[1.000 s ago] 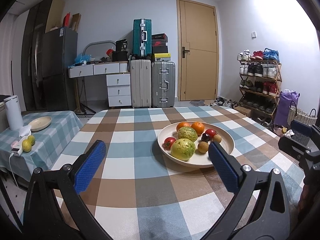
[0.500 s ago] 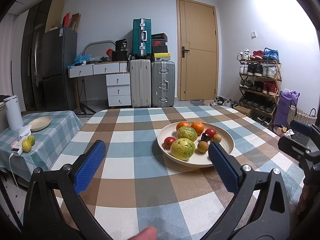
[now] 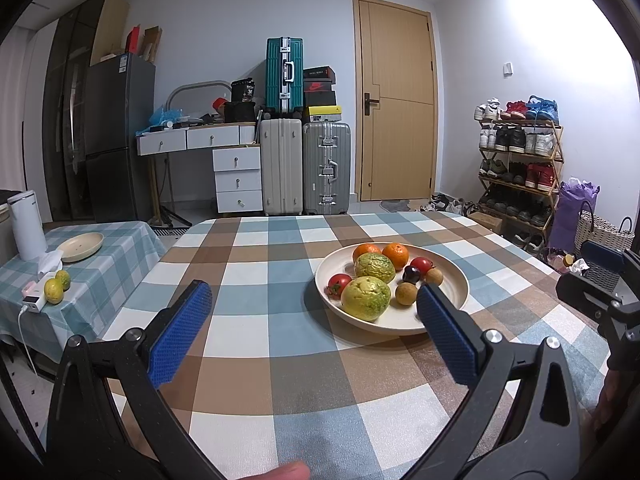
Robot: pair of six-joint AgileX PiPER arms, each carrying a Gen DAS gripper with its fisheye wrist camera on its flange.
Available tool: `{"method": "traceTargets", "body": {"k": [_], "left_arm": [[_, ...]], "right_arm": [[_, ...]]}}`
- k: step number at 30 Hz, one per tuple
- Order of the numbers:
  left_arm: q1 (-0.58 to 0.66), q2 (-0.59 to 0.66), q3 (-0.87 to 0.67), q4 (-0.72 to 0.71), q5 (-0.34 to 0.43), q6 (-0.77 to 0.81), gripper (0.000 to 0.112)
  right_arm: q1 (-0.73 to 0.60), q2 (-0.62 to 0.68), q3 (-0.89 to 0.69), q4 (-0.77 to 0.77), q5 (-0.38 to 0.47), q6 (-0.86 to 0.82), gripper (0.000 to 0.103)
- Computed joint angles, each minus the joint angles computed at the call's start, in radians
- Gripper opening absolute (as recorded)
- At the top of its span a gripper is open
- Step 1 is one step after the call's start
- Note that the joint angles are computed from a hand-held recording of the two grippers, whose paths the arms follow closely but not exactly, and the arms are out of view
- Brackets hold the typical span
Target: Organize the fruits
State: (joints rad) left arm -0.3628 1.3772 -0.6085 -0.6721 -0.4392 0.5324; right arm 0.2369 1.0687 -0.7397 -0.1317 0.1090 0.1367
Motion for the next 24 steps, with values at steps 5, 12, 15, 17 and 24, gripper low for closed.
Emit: {"method": "traceTargets", "body": {"k": [5, 12, 15, 17, 24], "left_arm": [[-0.008, -0.013, 0.004, -0.028, 0.003, 0.025, 0.102], [-0.001, -0.001, 0.002, -0.001, -0.002, 0.001, 0.102], [-0.003, -0.003, 0.002, -0.008, -0.001, 0.006, 0.102], [-0.009, -0.014, 0.005, -0.028, 0.002, 0.024, 0.102], [-0.013, -0.014, 0.005, -0.047, -0.004, 0.04, 0.102]], "right_arm": [[-0.001, 0.0, 0.0, 0.006, 0.0, -0.006, 0.103], [-0.001, 0.0, 0.0, 0.006, 0.0, -0.006, 0.103], [-0.001, 0.0, 0.0, 0.006, 0.0, -0.006, 0.103], [-0.001, 0.0, 0.0, 0.007, -0.001, -0.007, 0.103], [-0.001, 0.0, 0.0, 0.007, -0.001, -0.007, 0.103]]}}
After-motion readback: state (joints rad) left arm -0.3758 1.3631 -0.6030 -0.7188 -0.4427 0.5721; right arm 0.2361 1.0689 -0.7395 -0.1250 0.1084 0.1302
